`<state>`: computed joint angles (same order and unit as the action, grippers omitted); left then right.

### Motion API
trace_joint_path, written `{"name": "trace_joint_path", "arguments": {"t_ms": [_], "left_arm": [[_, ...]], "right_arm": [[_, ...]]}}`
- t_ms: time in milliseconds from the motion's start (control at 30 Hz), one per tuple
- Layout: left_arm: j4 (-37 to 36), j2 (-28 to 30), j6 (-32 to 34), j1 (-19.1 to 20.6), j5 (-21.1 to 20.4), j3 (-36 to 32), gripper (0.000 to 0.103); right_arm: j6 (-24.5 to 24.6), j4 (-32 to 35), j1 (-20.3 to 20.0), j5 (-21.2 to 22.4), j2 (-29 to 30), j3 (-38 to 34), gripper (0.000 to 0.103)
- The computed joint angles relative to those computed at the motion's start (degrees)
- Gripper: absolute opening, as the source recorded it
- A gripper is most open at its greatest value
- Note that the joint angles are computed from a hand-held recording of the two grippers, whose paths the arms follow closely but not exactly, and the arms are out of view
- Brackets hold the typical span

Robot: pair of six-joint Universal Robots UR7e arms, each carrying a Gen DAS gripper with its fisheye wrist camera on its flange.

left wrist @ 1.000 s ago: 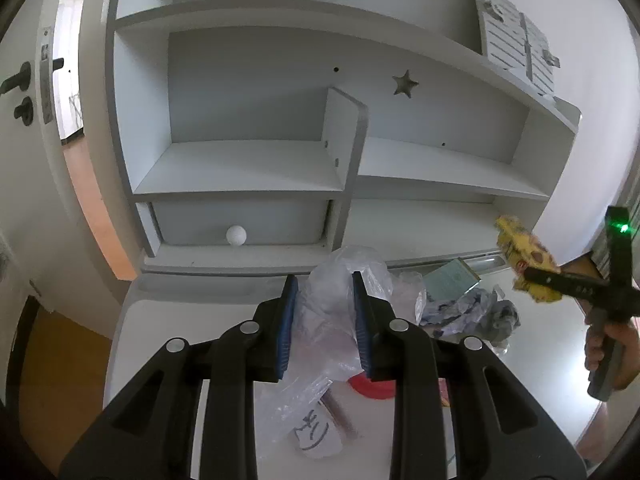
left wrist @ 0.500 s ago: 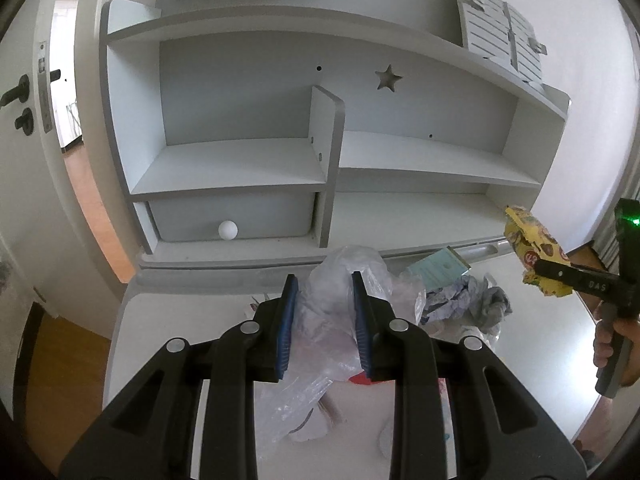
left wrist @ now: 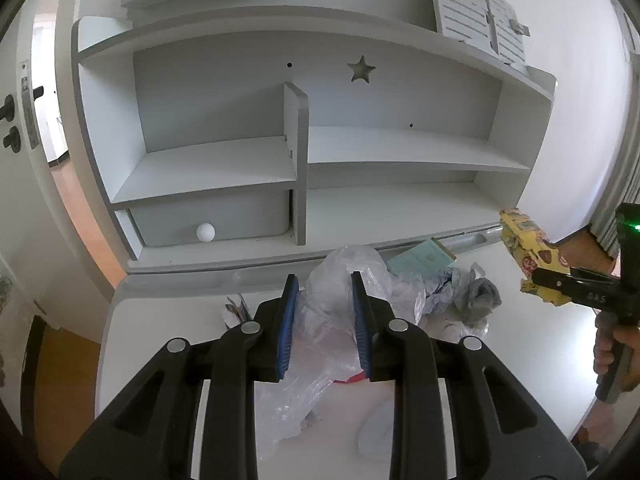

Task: Collect trash
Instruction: 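Carry both bags to the black bin and open both grippers over it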

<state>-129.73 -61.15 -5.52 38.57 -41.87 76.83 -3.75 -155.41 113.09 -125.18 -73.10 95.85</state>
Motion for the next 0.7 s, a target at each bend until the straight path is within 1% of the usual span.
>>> {"name": "trace_joint_path", "arguments": {"t_ms": [167, 267, 333, 400, 467, 533, 600, 667, 700], "left_arm": [[0.06, 1.69, 1.15, -0.46, -2.11, -1.13, 0.025], [-1.29, 3.86, 3.70, -1.50, -4.97, -2.61, 0.025], [-2.05, 6.11, 5.99, -2.52, -8.15, -4.21, 0.025], [-2.22, 9.00, 8.33, -3.70, -12.37, -6.26, 0.025], [-1.79, 12.12, 10.27, -4.95, -17.06, -8.38, 0.025], [-0.66, 15.55, 12.25, -6.56, -22.70, -10.50, 0.025], [0.89, 18.91, 14.08, -8.19, -28.16, -12.62, 0.025], [2.81, 22.48, 15.76, -10.07, -33.70, -14.79, 0.025], [4.02, 24.19, 16.33, -10.94, -36.51, -15.89, 0.025]], "right_arm": [[0.16, -1.47, -0.28, -0.07, -2.73, 2.76, 0.054], [-0.28, -3.79, 0.05, -0.86, -5.94, 5.24, 0.054], [0.22, -4.69, 0.06, -1.17, -9.49, 7.53, 0.054], [0.74, -5.51, 0.19, -2.69, -13.17, 9.87, 0.054], [1.41, -6.62, 0.49, -5.68, -17.97, 13.05, 0.054], [3.73, -6.28, 0.23, -8.23, -24.32, 16.69, 0.054], [6.33, -4.90, -0.14, -10.95, -30.46, 19.82, 0.054], [9.93, -1.62, -0.64, -15.16, -38.21, 23.14, 0.054], [11.26, -0.19, -0.99, -16.44, -40.96, 24.18, 0.054]]}}
